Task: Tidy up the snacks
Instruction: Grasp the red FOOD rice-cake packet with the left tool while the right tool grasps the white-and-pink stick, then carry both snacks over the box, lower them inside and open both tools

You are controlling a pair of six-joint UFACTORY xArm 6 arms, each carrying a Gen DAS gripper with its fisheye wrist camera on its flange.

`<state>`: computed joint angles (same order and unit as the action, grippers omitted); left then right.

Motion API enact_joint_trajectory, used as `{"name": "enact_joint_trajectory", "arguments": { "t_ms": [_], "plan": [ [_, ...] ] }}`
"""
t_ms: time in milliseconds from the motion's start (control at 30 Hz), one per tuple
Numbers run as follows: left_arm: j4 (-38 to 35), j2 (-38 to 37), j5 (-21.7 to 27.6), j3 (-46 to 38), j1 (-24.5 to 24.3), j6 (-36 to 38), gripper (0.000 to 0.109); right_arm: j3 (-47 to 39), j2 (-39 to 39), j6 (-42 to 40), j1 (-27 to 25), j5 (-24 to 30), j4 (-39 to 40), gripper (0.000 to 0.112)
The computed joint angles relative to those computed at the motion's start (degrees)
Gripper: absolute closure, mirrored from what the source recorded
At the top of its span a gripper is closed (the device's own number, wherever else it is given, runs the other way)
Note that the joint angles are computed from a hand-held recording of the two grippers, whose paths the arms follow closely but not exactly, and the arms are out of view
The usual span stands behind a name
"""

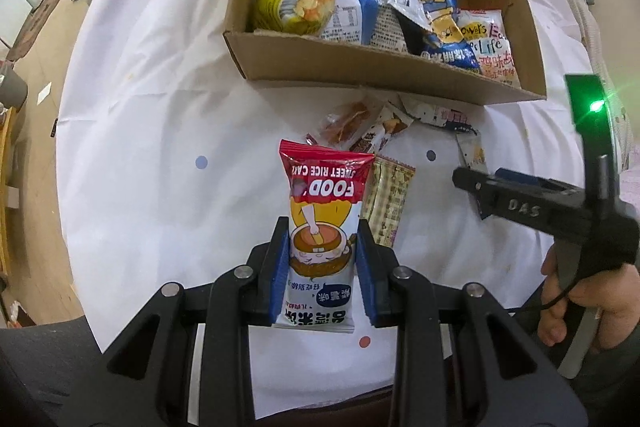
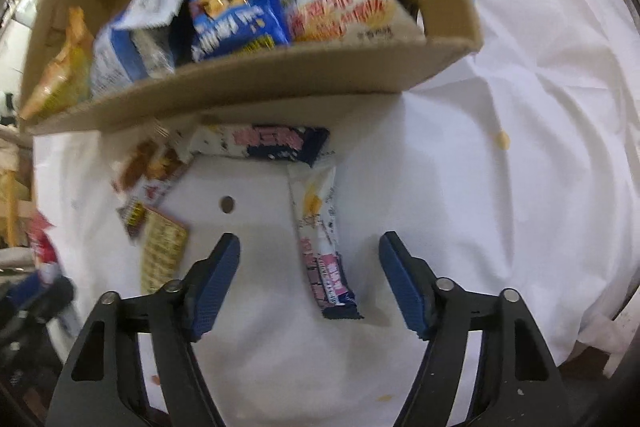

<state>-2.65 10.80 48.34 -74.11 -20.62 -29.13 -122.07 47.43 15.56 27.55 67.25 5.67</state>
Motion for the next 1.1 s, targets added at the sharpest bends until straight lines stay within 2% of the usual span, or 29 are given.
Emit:
{"name": "enact_joint_trajectory", "arguments": {
  "t_ms": [33,100,233,333,433,667,900,1000,1100],
  "plan": [
    [0.19,-0.22,0.0,0.08,0.19,-0.11,0.082,-0.32,0.23,-0.21,0.14,0.51,-0.81,0.057],
    [0.72,-0.46,-0.29,0.3,0.43,-0.69,0.082,0.39,-0.21,-1.36,0.24,0.26,-1.02,0.094],
    [3.83,-0.72,-0.77,0.79,0.76,-2.86,0.082,6.3,-3.8,-5.03,0.42,-2.48,1.51,0.094],
    [7.0,-0.23,-0.36,0.95,0.96,-5.25,0.082,9.2,-5.51,-10.39,0.32,-1.4,7.62,0.094],
    [9.4,0.56,1.11,0.91,1.35,-6.83,0.082,14.58,-9.35,-15.79,1.37,-3.38,11.12,0.094],
    [13.74,0.25,-0.33,2.05,1.5,-9.77,0.082,21.55,-15.26,-24.59,1.69,-11.13,21.37,0.094],
    [18.2,0.14,-1.74,2.89,0.0,-11.51,0.082,19.78,-14.48,-27.38,1.73,-12.96,25.97,0.094],
    [20.19,-1.29,-3.28,3.52,-0.26,-13.61,0.082,18.42,-14.18,-28.22,1.61,-15.06,28.99,0.094],
    [21.37,-4.45,-6.92,5.01,-0.22,-15.54,0.082,20.12,-15.55,-30.17,1.27,-19.34,33.78,0.094]
  ]
}}
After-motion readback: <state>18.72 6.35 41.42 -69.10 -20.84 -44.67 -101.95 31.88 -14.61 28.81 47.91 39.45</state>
